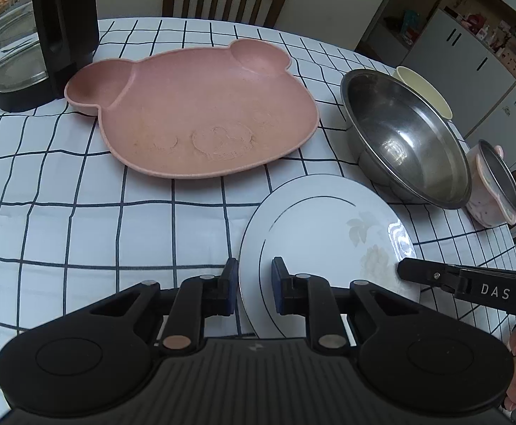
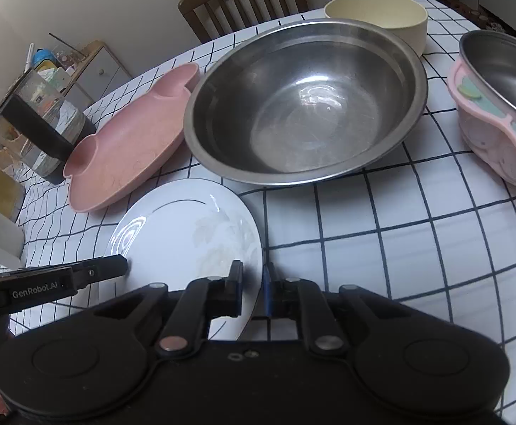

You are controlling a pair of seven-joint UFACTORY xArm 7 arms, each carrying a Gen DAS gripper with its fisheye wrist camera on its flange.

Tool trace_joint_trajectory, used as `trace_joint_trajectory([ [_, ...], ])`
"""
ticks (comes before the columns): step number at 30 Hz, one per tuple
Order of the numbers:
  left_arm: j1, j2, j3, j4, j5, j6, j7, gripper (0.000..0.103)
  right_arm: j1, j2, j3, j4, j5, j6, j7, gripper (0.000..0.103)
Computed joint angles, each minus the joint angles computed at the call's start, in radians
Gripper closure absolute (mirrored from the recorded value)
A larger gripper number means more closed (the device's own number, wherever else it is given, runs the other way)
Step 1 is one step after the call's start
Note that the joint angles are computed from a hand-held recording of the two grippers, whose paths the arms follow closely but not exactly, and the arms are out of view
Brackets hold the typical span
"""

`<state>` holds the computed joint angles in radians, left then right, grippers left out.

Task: Organize plates and bowls
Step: 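Lift the small plate with both grippers and carry it over the large plate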

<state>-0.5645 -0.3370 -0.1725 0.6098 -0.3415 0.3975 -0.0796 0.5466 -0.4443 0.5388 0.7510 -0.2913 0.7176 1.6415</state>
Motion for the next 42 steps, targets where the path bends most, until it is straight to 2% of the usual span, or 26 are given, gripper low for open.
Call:
trace_joint_trajectory([
  [5,-0.013,-0.062,0.003,-0.019,-0.014,0.038,-0.01,0.084,0.013,-0.035,0.009,0.001,0.011,0.02,0.013,0.093],
  [9,-0.023,-0.118,-0.013,-0.03,0.001,0.07,-0.037,0.084,0.027,-0.066,0.024,0.024,0.035,0.08,0.01,0.093],
  [22,-0.103,-0.25,-0.065,-0.021,0.0,0.199,-0.117,0.084,0.063,-0.217,0.095,0.106,0.142,0.356,0.046,0.093],
  [31,-0.168,-0.274,-0.158,0.029,0.033,0.237,-0.222,0.084,0.085,-0.394,0.146,0.127,0.248,0.544,0.075,0.093],
  [42,-0.252,-0.156,-0.282,0.138,0.104,0.217,-0.37,0.084,0.081,-0.679,0.193,0.137,0.407,0.802,0.07,0.094],
])
